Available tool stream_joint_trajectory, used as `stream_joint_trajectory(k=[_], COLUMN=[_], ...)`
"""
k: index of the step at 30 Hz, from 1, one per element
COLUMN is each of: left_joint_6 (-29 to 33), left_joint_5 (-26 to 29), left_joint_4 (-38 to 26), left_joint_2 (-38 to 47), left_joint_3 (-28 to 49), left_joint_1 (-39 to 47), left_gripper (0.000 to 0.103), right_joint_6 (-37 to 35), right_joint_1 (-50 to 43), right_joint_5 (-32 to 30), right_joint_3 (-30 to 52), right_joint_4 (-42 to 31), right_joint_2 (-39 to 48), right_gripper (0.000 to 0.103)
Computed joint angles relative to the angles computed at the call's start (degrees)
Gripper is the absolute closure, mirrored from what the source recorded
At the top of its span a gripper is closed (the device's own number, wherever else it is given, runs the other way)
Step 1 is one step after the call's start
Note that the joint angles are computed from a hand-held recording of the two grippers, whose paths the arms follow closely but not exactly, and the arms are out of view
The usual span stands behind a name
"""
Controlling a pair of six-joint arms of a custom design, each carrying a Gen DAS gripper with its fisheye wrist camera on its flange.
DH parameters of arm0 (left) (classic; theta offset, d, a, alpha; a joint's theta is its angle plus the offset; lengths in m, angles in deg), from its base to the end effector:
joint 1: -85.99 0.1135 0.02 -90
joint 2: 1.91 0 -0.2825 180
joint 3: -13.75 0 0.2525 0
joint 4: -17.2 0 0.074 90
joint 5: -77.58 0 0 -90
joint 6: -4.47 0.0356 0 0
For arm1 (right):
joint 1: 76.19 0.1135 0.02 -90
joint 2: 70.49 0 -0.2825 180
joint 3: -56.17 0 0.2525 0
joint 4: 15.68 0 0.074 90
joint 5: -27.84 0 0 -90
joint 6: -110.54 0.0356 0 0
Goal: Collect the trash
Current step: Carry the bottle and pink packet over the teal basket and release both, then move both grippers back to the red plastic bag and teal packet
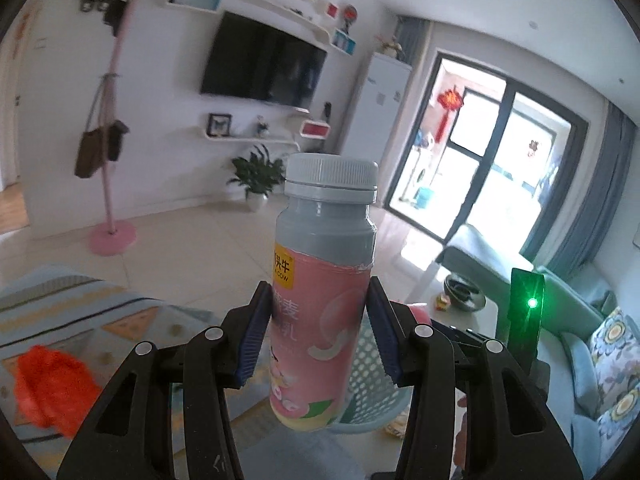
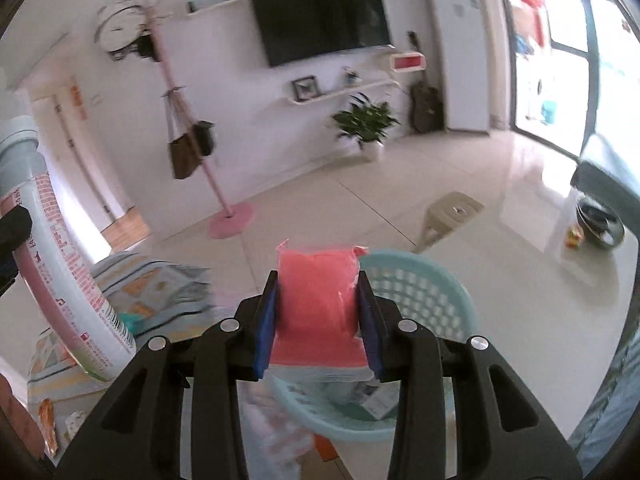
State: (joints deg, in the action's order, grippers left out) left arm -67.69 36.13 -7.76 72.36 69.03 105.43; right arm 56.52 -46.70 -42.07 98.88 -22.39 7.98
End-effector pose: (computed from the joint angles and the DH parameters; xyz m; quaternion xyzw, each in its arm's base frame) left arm 0.2469 0.0588 0.2355 0.1491 0.8411 -0.2446 0.4588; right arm 0.2216 0.1113 0.1702 0.1212 0.8958 0.0803 0.4201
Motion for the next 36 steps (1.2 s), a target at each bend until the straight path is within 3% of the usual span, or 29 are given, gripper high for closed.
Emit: stream_joint_trajectory(k=[7, 14, 17, 19, 28, 36], left_joint_6=[-6.84, -9.90, -11.54, -12.11, -10.91, -9.47], left_joint_5=[-13.04, -18.54, -18.65, -19.16, -17.57, -14.37], left_joint_4=[12.77, 15.06, 16.04, 16.59, 15.78, 13.84], left_joint_2=[7.63, 19.16, 20.19, 19.74, 16.27, 10.37], left_joint_3=[-4.46, -0.89, -0.42, -0.60, -3.48, -6.76], left_joint_1=[-15.30, -19.98, -20.27, -20.42, -17.39, -11.91], left_gripper=[0.057, 0.055, 0.041, 0.038, 0.033, 0.033], right_joint_6=[-1.44, -1.50, -1.30, -0.94, -0.10, 1.97], right_joint_1=[-7.26, -8.75, -10.43, -10.71, -9.41, -3.10], right_joint_5=[-4.74, -7.51, -9.69, -9.79, -9.86, -5.91], right_joint_3=[-2.89, -1.58, -2.28, -2.66, -4.50, -3.38], right_joint_4=[6.85, 8.88, 10.07, 10.23, 10.05, 4.61], right_joint_2=[7.79, 14.34, 15.12, 15.16, 12.78, 7.19], right_gripper=[0.069, 0.068, 0.063, 0.059, 0.057, 0.057])
